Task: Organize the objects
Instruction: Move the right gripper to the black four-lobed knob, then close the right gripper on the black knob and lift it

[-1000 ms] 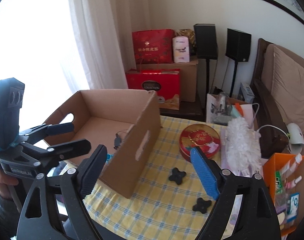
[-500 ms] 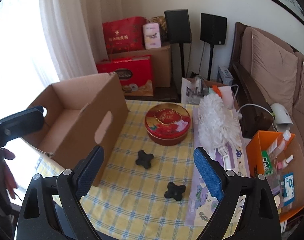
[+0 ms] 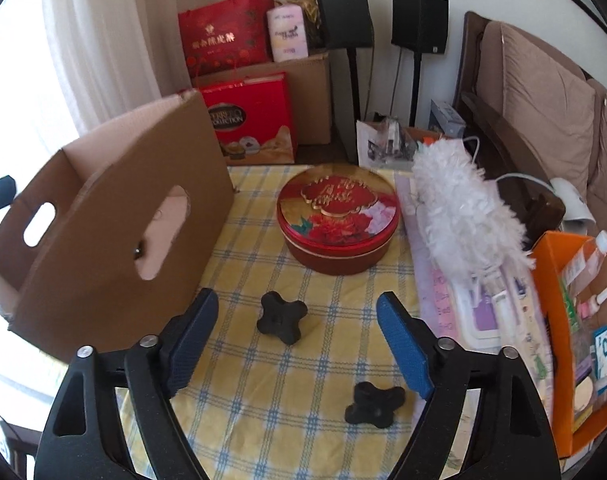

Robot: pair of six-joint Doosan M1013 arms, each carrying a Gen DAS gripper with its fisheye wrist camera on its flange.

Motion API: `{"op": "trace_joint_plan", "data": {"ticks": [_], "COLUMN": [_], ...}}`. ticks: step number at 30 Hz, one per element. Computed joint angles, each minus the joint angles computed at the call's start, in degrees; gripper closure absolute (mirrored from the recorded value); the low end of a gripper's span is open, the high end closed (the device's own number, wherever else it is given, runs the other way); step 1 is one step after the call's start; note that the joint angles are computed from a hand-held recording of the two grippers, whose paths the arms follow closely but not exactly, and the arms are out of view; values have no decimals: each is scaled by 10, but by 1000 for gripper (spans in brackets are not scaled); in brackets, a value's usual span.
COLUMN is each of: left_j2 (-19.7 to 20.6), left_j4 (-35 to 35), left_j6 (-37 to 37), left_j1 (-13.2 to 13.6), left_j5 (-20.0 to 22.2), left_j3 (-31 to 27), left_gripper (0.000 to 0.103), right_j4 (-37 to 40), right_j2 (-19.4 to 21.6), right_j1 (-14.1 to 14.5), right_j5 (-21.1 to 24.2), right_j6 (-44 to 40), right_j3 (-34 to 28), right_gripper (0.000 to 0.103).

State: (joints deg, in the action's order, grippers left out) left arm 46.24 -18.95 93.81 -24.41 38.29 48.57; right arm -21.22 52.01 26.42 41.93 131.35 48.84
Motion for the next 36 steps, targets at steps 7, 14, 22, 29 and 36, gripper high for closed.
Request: {"op": "trace_joint_plan", "data": {"ticks": [7, 14, 22, 29, 36], "left_j2": [7, 8, 8, 4, 2], "left_j4": [0, 0, -5, -14, -22], "left_j6": [-5, -5, 0, 11, 24], "left_j1": [6, 8, 9, 7, 2], "left_j5": [7, 9, 11, 9, 13], "left_j3": [-8, -10, -8, 0, 2], "left_gripper": [0, 0, 0, 0, 0], "right_j4": [31, 39, 37, 47, 22], "right_j2": [45, 65, 84, 67, 27], "right_j1": [-1, -3, -3, -5, -4], "right_j5": [59, 92, 118, 86, 38], "right_j6": [-17, -16, -25, -29, -8], "right_j3": [-66, -94, -123, -94, -36], "right_gripper": [29, 31, 48, 68, 68]}}
